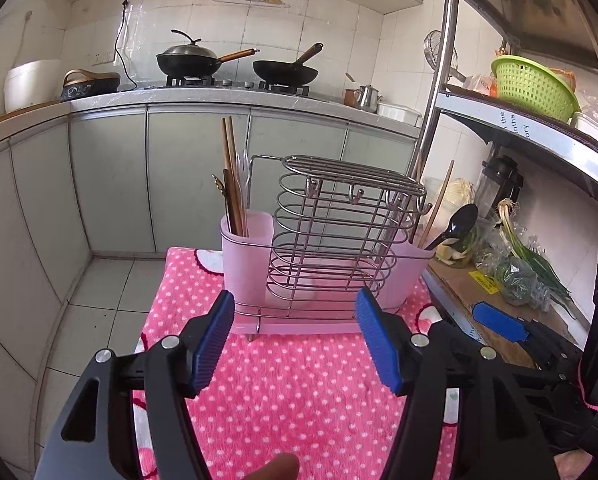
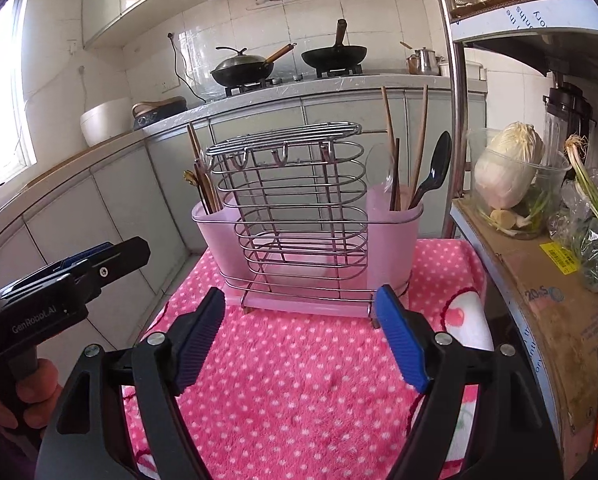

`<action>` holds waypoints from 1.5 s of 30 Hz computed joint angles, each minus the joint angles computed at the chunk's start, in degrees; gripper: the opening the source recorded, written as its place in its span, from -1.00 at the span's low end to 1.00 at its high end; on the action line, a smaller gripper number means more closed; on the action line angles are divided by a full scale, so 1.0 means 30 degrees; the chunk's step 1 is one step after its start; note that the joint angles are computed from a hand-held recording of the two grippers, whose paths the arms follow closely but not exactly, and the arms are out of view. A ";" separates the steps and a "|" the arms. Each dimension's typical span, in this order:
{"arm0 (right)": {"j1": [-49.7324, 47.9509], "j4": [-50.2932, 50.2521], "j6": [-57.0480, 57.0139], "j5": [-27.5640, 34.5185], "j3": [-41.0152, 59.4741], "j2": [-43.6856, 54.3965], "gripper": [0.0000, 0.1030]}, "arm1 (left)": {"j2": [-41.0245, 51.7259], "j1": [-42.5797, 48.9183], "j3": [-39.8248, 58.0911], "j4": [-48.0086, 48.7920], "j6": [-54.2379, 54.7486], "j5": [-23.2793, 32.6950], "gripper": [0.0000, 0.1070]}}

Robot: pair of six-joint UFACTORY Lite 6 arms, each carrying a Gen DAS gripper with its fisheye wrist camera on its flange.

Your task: Organize utensils

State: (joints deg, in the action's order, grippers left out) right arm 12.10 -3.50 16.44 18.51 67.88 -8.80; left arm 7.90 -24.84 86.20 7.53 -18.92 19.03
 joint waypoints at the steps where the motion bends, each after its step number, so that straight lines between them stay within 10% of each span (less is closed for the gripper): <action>1: 0.0067 -0.0473 0.0522 0.0118 -0.0017 -0.0019 0.52 | -0.0029 -0.0097 -0.0059 0.0350 -0.0329 0.0068 0.16; 45: 0.0271 -0.2679 0.3168 0.1163 -0.0546 -0.0342 0.52 | 0.0584 -0.1691 0.0063 0.5741 -0.5960 0.2160 0.16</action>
State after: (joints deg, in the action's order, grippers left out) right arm 12.91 -11.54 25.94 22.00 66.24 -9.82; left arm 9.65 -29.91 86.39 24.75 -36.80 25.51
